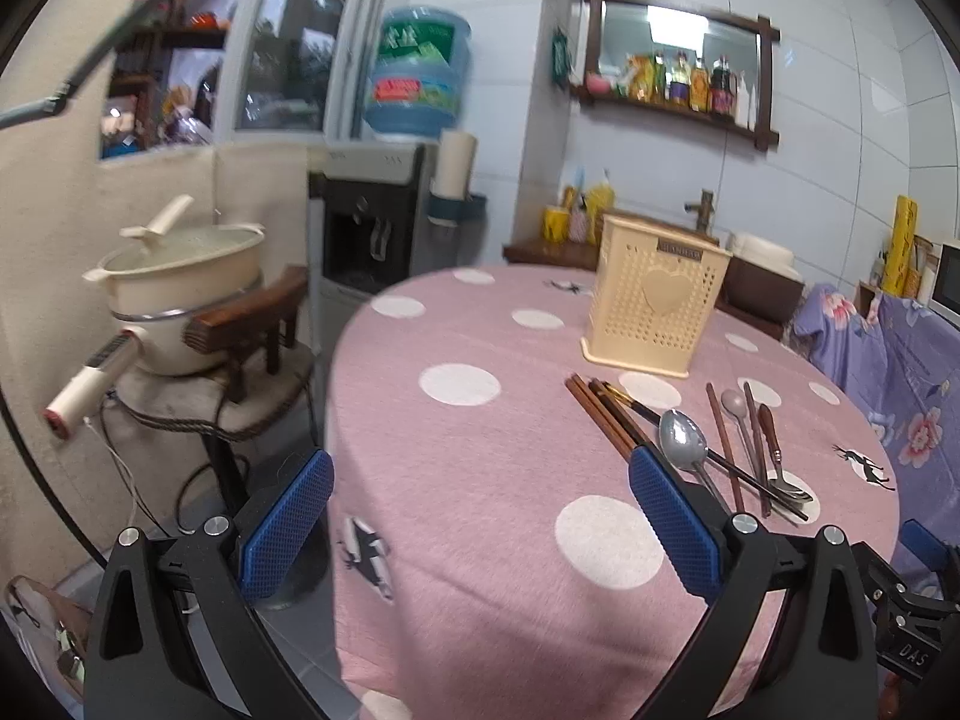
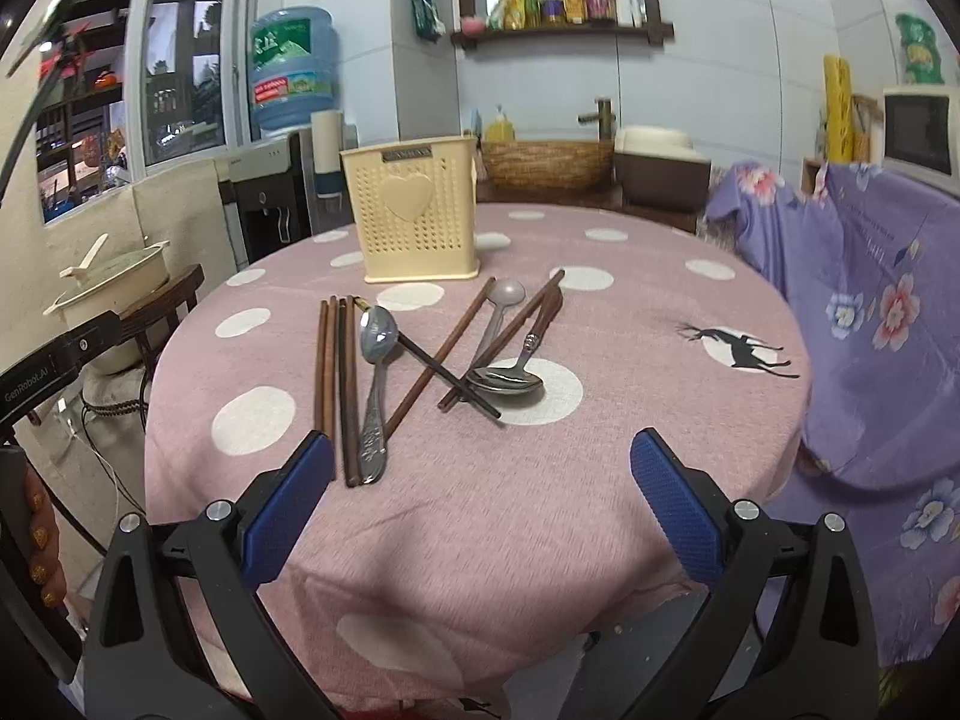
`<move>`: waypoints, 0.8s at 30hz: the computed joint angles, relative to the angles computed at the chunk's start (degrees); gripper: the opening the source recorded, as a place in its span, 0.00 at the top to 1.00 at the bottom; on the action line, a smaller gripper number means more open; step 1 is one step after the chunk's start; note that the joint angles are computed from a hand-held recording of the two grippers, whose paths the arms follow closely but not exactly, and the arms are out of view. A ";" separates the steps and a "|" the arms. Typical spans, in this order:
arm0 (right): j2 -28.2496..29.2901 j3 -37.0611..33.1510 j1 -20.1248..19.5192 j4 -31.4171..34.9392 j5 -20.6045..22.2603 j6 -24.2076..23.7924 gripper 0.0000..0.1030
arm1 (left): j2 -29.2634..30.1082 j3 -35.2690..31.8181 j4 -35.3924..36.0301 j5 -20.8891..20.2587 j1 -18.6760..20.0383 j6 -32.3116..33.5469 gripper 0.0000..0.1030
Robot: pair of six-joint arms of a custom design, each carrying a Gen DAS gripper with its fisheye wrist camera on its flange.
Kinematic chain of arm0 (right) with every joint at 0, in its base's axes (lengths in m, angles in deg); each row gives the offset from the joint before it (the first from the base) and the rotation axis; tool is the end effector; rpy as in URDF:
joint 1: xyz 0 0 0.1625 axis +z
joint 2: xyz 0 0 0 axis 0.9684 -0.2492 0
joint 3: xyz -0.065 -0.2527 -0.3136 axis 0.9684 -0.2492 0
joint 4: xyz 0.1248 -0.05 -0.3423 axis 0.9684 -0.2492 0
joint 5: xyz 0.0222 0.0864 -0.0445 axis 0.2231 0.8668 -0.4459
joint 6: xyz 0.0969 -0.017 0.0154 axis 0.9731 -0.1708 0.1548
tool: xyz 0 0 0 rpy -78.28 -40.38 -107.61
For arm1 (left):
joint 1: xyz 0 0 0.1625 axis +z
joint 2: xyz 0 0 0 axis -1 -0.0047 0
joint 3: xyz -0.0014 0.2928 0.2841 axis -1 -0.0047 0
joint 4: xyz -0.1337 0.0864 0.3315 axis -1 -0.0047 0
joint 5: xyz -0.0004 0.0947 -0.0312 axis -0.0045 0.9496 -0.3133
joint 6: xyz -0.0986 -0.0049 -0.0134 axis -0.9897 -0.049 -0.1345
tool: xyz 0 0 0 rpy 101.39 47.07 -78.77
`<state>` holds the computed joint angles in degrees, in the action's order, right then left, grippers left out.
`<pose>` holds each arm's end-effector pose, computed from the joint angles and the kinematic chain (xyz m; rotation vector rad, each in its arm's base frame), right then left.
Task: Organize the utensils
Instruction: 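Move the left tool down to the wooden chopsticks and close on one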
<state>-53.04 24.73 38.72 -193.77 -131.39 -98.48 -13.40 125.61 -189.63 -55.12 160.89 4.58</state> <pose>0.3301 -0.5964 -0.0406 0.1880 -2.0206 1.3279 -0.0318 -0.6447 0.3409 0.6435 2.2453 -1.2628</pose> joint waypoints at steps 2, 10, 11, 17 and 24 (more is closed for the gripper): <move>-1.71 0.16 -0.94 5.34 -0.22 2.85 0.05 | 1.53 -4.41 7.81 0.16 0.06 -1.80 0.06; -3.67 -4.68 -3.63 15.98 -2.16 6.42 0.08 | 9.53 -22.61 33.73 1.50 0.71 -8.81 0.33; -3.93 -5.32 -3.90 17.90 -2.13 7.47 0.10 | 10.55 -24.47 35.49 1.66 0.71 -9.12 0.36; -3.07 -11.36 -5.02 25.61 -2.21 10.41 0.12 | 15.99 -33.00 43.09 3.05 -0.31 -9.68 0.43; -0.89 -16.68 -5.29 29.33 -2.12 9.54 0.12 | 22.45 -42.32 52.70 7.00 -0.82 -12.33 0.58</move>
<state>-53.94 8.05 33.43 -164.45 -133.51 -88.94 9.05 83.30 -136.94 -48.11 160.07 -7.75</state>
